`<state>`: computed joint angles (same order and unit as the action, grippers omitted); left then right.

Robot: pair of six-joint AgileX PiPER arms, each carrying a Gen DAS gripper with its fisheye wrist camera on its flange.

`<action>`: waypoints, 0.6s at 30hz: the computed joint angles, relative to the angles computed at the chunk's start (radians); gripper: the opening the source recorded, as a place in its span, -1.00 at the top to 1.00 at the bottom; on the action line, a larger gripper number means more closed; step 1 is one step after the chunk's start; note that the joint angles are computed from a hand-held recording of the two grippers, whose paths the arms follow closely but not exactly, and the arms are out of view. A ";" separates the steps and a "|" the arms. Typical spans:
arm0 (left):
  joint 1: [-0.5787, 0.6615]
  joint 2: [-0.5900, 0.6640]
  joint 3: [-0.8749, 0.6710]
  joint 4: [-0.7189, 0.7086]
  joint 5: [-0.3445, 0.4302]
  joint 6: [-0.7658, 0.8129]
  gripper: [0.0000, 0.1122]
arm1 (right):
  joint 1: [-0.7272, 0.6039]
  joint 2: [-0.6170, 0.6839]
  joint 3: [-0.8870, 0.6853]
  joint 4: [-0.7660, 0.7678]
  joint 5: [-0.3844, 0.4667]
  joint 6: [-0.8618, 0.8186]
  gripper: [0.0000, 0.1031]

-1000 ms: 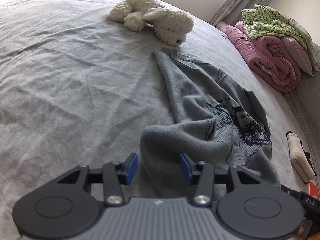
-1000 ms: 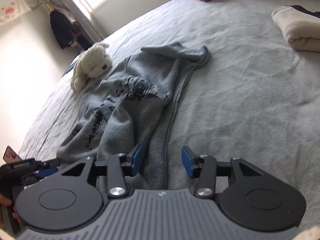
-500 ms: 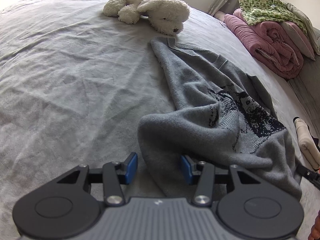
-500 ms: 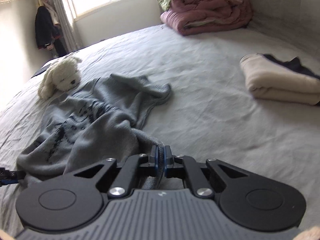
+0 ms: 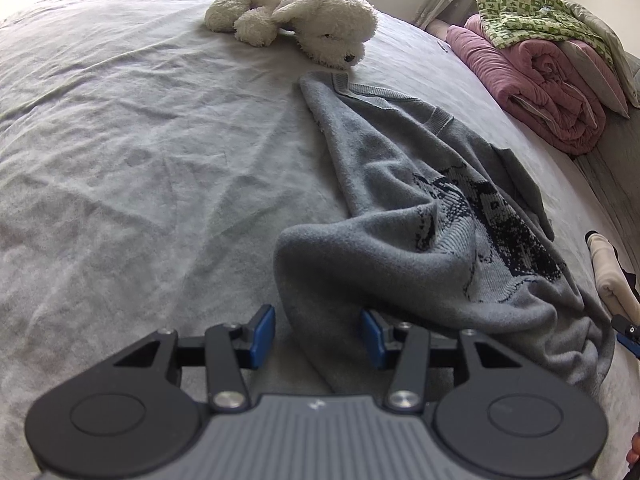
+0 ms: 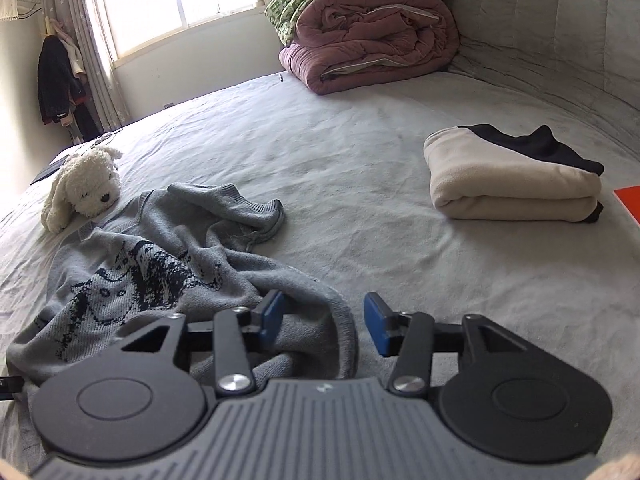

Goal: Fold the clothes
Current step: 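Release the hem with both grippers and hover over the spread sweater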

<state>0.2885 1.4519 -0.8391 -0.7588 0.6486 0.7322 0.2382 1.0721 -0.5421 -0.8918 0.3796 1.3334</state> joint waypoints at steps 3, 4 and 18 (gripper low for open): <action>-0.005 0.001 -0.001 0.006 -0.005 -0.007 0.13 | -0.028 -0.005 0.004 0.158 -0.015 -0.136 0.02; -0.005 0.001 -0.001 0.005 -0.003 -0.007 0.12 | -0.047 -0.004 0.007 0.238 -0.027 -0.207 0.02; -0.001 0.013 -0.013 -0.025 0.037 -0.016 0.08 | -0.055 0.010 0.034 0.557 -0.030 -0.479 0.06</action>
